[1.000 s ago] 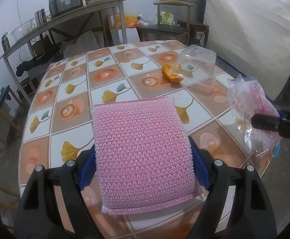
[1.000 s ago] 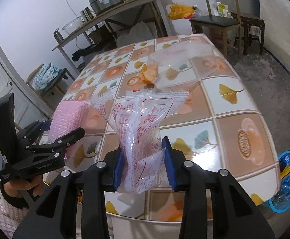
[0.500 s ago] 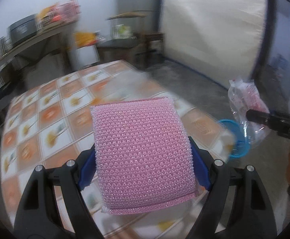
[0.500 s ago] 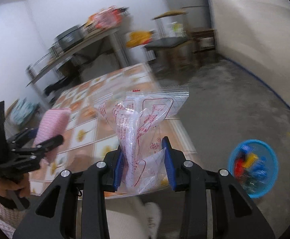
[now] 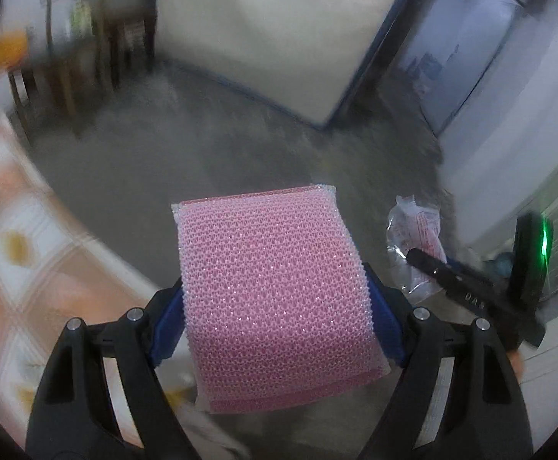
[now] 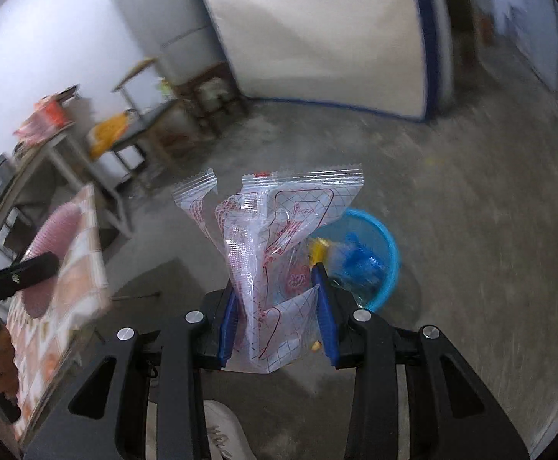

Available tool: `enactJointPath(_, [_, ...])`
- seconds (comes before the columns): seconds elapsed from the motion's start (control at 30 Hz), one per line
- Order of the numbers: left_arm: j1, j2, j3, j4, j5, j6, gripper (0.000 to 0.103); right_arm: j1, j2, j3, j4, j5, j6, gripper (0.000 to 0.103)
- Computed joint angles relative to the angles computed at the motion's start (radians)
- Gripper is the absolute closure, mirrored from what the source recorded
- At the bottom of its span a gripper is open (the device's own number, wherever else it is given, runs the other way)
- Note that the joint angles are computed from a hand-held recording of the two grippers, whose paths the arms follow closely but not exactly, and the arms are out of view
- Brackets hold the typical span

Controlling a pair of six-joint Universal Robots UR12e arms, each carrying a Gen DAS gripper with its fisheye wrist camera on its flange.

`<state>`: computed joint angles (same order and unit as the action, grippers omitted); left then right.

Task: Collect trash
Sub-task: 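Carry the pink sponge and clear bag toward the blue wastebasket, then open both tools to drop the sponge and bag into the wastebasket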

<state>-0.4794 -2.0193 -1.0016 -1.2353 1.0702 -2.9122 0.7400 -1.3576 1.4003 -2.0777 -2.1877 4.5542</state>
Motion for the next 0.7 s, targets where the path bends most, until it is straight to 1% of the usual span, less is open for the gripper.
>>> enactJointPath(0.07, [-0.014, -0.062, 0.053, -0.093, -0.039, -0.047, 0.025, -0.015, -0.016, 0.045, -0.032, 0.036, 0.023, 0.068])
enactJointPath(0.13, [-0.027, -0.105, 0.079, -0.123, -0.041, -0.092, 0.025, -0.039, -0.030, 0.097, -0.077, 0.080, 0.026, 0.068])
enactJointPath(0.2, [-0.043, -0.140, 0.092, -0.120, -0.015, -0.112, 0.025, -0.062, -0.034, 0.131, -0.107, 0.114, 0.023, 0.067])
enactJointPath(0.3, [-0.072, -0.190, 0.118, -0.114, 0.023, -0.120, 0.025, -0.102, -0.031, 0.174, -0.167, 0.174, 0.008, 0.068])
enactJointPath(0.33, [-0.074, -0.204, 0.131, -0.121, 0.015, -0.118, 0.025, -0.115, -0.028, 0.182, -0.178, 0.194, 0.002, 0.068])
enactJointPath(0.4, [-0.083, -0.228, 0.140, -0.110, -0.001, -0.119, 0.025, -0.145, -0.013, 0.190, -0.211, 0.231, -0.037, 0.067])
enactJointPath(0.53, [-0.100, -0.298, 0.211, -0.104, 0.012, -0.124, 0.024, -0.185, 0.014, 0.200, -0.239, 0.259, -0.087, 0.067])
enactJointPath(0.63, [-0.110, -0.344, 0.259, -0.104, 0.036, -0.131, 0.022, -0.224, 0.025, 0.230, -0.284, 0.293, -0.117, 0.061])
enactJointPath(0.7, [-0.115, -0.372, 0.290, -0.120, 0.049, -0.139, 0.020, -0.247, 0.035, 0.245, -0.286, 0.322, -0.149, 0.051])
